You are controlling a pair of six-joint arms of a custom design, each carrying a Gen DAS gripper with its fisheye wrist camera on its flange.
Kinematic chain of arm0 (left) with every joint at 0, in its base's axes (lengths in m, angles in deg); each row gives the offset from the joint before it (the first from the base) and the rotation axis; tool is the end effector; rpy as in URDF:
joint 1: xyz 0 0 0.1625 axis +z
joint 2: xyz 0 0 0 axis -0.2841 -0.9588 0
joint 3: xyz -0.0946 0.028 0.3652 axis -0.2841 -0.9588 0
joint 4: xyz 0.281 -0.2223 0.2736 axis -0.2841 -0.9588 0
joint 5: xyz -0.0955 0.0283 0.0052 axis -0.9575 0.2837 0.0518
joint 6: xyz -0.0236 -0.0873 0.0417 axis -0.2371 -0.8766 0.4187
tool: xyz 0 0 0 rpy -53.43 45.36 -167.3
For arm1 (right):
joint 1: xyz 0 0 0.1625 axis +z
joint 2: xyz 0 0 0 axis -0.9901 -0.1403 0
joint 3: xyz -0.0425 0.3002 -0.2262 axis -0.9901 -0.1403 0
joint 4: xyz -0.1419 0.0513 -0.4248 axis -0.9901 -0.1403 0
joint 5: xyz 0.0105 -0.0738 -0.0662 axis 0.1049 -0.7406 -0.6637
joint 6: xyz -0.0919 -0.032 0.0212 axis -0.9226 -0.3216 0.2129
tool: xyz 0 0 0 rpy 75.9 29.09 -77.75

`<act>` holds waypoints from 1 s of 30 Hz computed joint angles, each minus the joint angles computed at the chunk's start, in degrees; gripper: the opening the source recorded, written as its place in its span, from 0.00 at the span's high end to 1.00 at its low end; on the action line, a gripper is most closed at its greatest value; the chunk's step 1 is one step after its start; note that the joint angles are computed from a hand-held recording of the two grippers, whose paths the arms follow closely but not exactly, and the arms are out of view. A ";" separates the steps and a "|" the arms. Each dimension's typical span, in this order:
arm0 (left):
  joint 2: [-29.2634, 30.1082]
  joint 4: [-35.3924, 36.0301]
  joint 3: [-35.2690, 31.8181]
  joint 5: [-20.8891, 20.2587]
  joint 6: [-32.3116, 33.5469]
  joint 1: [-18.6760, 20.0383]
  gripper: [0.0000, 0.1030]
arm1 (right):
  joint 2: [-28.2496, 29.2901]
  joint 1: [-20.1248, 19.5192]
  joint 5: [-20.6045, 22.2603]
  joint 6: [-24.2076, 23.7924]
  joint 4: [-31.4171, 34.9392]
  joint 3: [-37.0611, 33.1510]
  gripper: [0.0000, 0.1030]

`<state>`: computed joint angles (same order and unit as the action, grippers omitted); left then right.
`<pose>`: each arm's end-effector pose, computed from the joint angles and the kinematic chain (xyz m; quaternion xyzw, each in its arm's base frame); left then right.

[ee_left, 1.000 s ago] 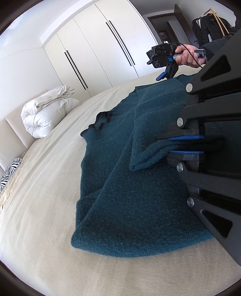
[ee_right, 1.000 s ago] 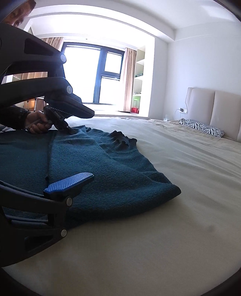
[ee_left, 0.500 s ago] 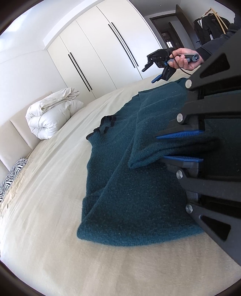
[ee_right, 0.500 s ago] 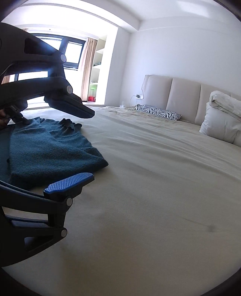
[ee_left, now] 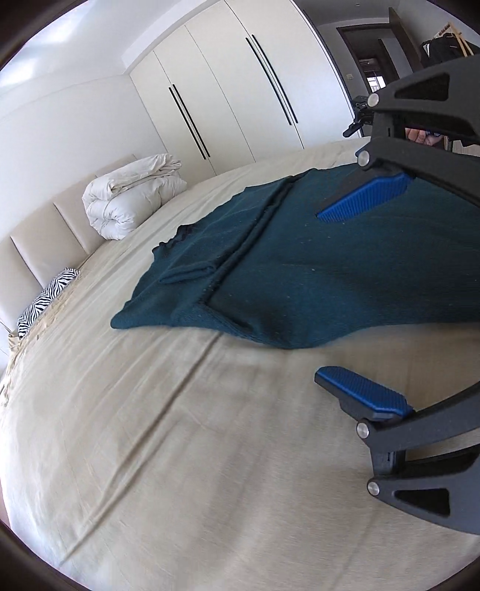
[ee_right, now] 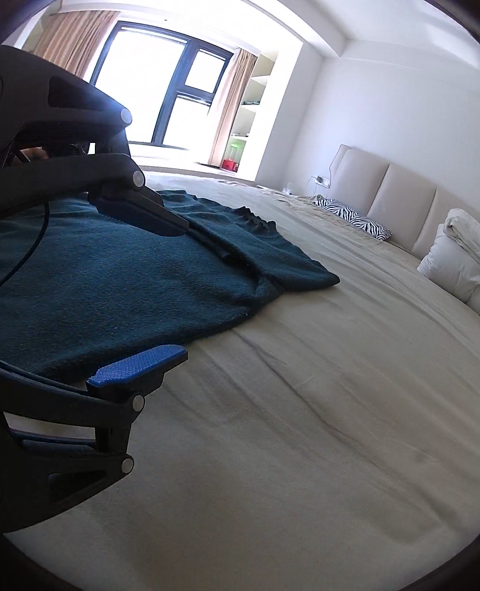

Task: Fold small clothes
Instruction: 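Grasp the sweater hem with both tools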

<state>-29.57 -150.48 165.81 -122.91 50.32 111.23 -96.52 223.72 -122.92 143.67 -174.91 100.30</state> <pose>0.1567 -0.4481 0.4966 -0.1004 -0.9812 0.1590 0.0432 0.3119 -0.1723 0.0603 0.2293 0.8490 -0.4758 0.0142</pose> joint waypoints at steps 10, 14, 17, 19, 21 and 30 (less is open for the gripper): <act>-8.40 9.11 3.88 1.46 2.40 0.46 0.21 | -4.16 11.24 -1.65 20.64 28.35 -1.33 0.41; -10.36 13.92 4.24 2.55 2.99 0.44 0.25 | -6.48 13.47 -1.30 26.72 34.25 -0.31 0.41; -11.33 16.68 4.32 3.21 3.68 0.50 0.28 | -8.31 13.85 -0.46 28.05 37.60 0.00 0.41; -11.88 18.13 4.54 3.56 3.91 0.52 0.30 | -9.59 15.28 0.13 30.18 40.44 0.27 0.41; -12.45 19.48 4.69 4.09 3.95 0.57 0.32 | -9.86 15.96 0.74 31.04 41.95 0.02 0.41; -13.37 22.07 4.75 5.28 3.75 1.92 0.63 | -11.84 17.48 3.35 32.75 47.63 -0.96 0.41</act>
